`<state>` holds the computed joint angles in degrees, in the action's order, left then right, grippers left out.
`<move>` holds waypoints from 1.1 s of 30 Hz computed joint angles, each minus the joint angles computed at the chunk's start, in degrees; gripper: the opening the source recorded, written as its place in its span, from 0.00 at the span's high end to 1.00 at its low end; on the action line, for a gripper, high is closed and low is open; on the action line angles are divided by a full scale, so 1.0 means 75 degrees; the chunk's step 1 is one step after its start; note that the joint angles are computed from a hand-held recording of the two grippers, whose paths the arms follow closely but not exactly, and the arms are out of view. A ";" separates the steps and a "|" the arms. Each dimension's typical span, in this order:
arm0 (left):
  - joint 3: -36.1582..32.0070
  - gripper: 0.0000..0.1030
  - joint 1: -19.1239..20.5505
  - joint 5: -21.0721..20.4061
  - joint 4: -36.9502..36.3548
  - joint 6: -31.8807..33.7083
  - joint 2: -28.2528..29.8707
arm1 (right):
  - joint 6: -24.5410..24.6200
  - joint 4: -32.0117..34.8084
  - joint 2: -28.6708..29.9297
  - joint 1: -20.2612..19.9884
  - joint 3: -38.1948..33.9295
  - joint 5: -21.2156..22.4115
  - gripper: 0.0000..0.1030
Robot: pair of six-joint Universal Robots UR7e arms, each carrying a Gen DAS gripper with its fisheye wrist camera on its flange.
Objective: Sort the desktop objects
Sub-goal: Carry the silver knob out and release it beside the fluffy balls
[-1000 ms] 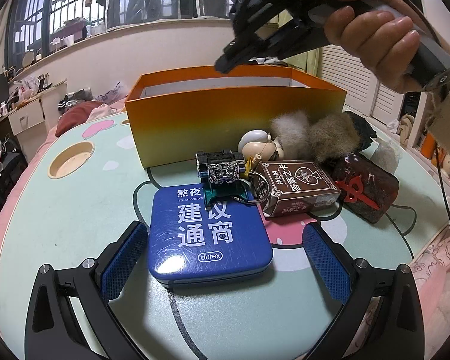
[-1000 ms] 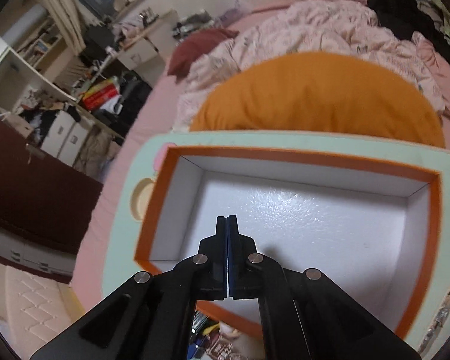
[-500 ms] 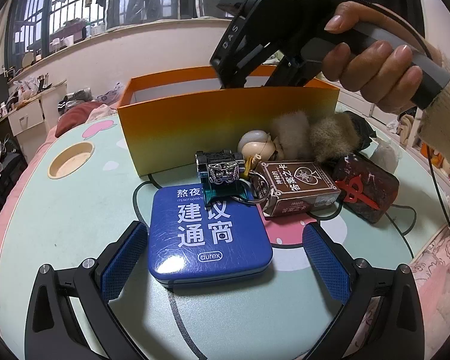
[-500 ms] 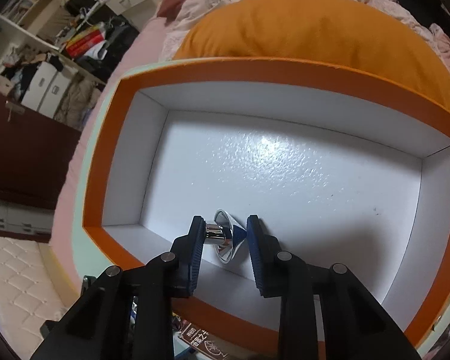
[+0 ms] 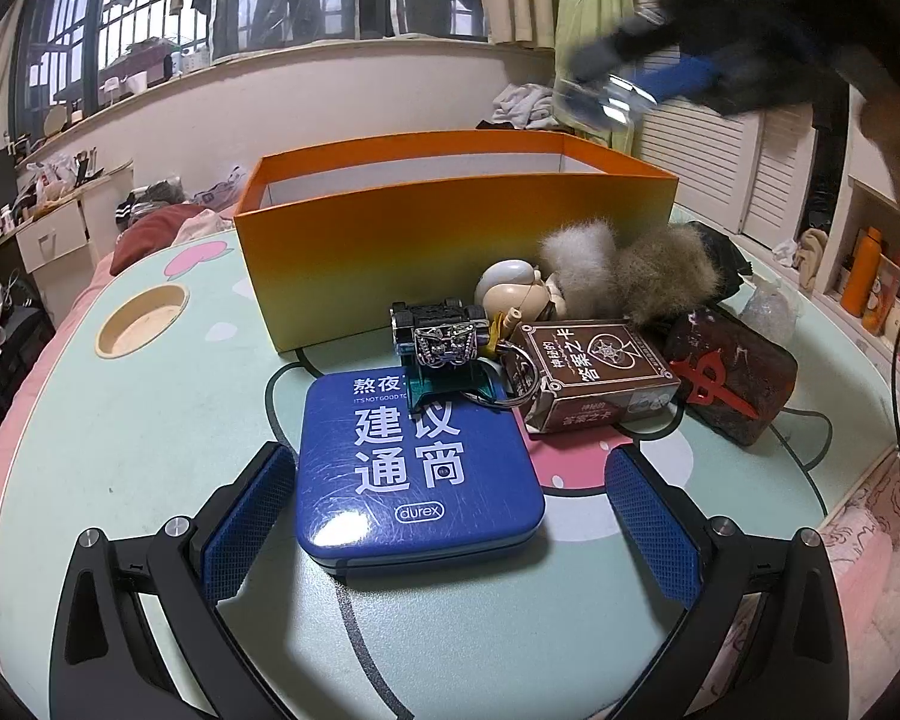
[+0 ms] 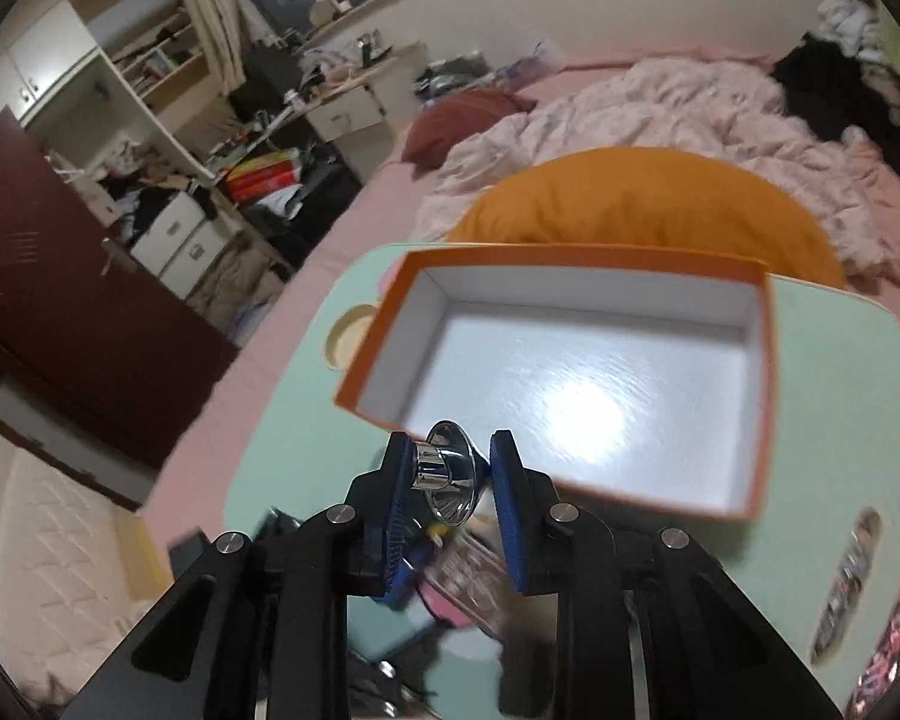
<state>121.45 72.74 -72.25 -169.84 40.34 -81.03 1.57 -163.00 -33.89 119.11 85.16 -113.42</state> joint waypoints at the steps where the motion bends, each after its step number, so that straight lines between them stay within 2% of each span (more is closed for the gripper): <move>1: 0.0003 0.00 -0.0006 0.0006 -0.0006 -0.0005 0.0004 | 0.0000 -0.0258 -0.0037 0.0009 0.0167 -0.0213 0.75; 4: 0.0005 0.00 0.0012 -0.0001 0.0003 0.0010 -0.0013 | -0.0011 -0.0952 -0.0150 -0.0002 0.0780 -0.0925 0.75; 7: 0.0006 0.00 0.0015 -0.0004 0.0000 0.0012 -0.0014 | -0.0372 -0.1877 -0.0157 -0.0185 0.1134 -0.0677 0.72; 9: 0.0009 0.00 0.0018 -0.0012 -0.0002 0.0011 -0.0015 | -0.0556 -0.2697 -0.0070 -0.0219 0.1266 -0.0646 0.54; 13: 0.0019 0.00 -0.0009 0.0007 -0.0028 -0.0010 0.0006 | -0.1103 -0.4077 -0.0143 -0.0087 0.1915 -0.0674 0.52; 18: 0.0020 0.00 0.0003 0.0008 -0.0026 0.0000 -0.0003 | -0.1861 -0.5480 0.0238 0.0327 0.2728 -0.2080 0.32; 21: 0.0015 0.00 0.0022 -0.0004 -0.0014 0.0017 -0.0016 | -0.2000 -0.5978 0.0682 0.0379 0.3022 -0.2689 0.32; 24: 0.0024 0.00 -0.0020 0.0031 -0.0017 -0.0017 -0.0020 | -0.2229 -0.6095 0.1015 0.0264 0.3012 -0.2826 0.31; 25: 0.0032 0.00 -0.0024 0.0038 -0.0030 -0.0003 -0.0020 | -0.2572 -0.6398 0.1333 0.0266 0.2813 -0.3116 0.30; 26: 0.0031 0.00 -0.0036 0.0042 -0.0023 -0.0017 -0.0027 | -0.3091 -0.7022 0.1667 0.0333 0.2604 -0.3366 0.16; 27: 0.0031 0.00 -0.0035 0.0038 -0.0011 -0.0022 -0.0037 | -0.3368 -0.7434 0.1896 0.0323 0.2446 -0.3400 0.00; 29: 0.0039 0.00 -0.0042 0.0045 -0.0022 -0.0006 -0.0043 | -0.3420 -0.7923 0.2037 0.0159 0.2485 -0.2868 0.00; 33: 0.0019 0.00 -0.0036 0.0045 -0.0018 -0.0002 -0.0035 | -0.3675 -0.8186 0.2053 0.0031 0.2515 -0.2624 0.00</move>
<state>121.59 72.47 -71.91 -169.98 40.33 -81.29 -26.00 -224.39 -18.49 119.34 104.03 -133.09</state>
